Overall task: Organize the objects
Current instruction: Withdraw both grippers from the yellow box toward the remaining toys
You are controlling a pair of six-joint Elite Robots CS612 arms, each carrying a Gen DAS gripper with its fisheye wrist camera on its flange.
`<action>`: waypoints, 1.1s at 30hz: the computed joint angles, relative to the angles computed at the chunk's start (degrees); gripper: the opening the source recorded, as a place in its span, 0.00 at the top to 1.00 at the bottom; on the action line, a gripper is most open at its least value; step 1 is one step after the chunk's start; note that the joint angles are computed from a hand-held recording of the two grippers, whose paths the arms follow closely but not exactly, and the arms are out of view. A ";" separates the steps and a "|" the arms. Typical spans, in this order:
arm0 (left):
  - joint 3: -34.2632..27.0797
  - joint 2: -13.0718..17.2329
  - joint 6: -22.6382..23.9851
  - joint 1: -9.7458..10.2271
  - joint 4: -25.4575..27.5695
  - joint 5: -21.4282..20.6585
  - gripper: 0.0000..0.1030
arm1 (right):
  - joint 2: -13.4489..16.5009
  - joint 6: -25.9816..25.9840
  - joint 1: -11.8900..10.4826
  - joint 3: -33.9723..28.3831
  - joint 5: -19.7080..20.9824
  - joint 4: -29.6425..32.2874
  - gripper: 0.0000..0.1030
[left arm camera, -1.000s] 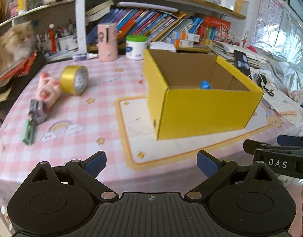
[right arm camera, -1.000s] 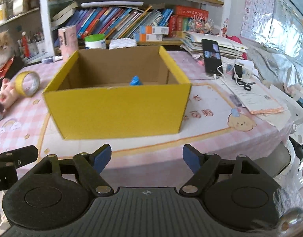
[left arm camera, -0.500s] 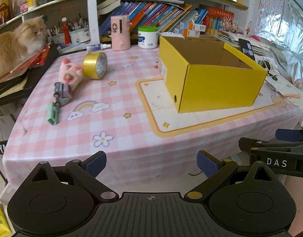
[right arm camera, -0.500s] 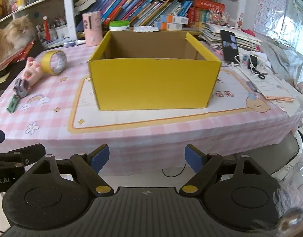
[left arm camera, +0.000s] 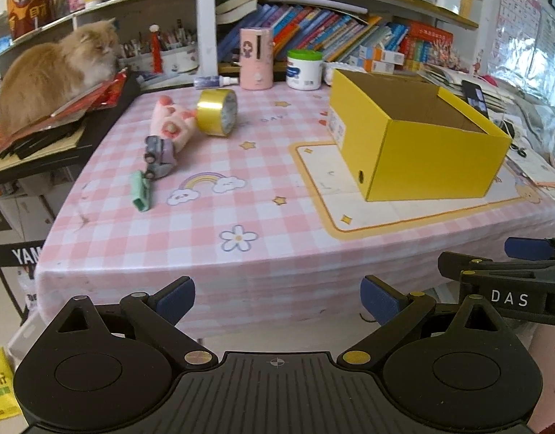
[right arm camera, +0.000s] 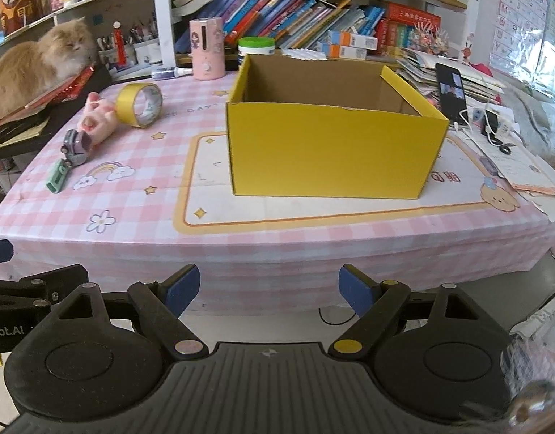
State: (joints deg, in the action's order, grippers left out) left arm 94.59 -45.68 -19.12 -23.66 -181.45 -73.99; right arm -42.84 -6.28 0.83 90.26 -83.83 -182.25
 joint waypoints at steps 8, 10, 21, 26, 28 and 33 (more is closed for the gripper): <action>1.07 -0.56 0.14 0.38 -1.52 1.57 0.03 | 0.06 -0.21 0.58 -0.40 1.44 -0.04 0.19; 1.40 -0.69 0.00 0.51 -2.02 1.84 0.03 | 0.06 -0.19 0.68 -0.47 1.87 -0.06 0.19; 3.29 -1.45 -0.90 1.33 -4.43 2.41 0.03 | 0.01 -1.25 1.74 -0.53 2.89 -0.55 0.19; 4.27 -1.82 -0.90 1.66 -6.32 3.16 0.03 | 0.06 -1.80 2.35 -0.68 3.64 -0.84 0.19; 4.29 -1.89 -1.53 1.87 -5.82 3.23 0.03 | 0.13 -2.11 2.58 -0.83 3.94 -0.82 0.19; 3.92 -1.73 -2.91 2.38 -4.25 3.42 0.03 | 0.53 -2.86 3.13 -1.65 4.30 -0.17 0.19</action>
State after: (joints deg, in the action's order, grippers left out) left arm 98.52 -47.41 -22.03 -21.28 -185.71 -70.57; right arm -42.32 -9.13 3.96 88.61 -79.54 -182.42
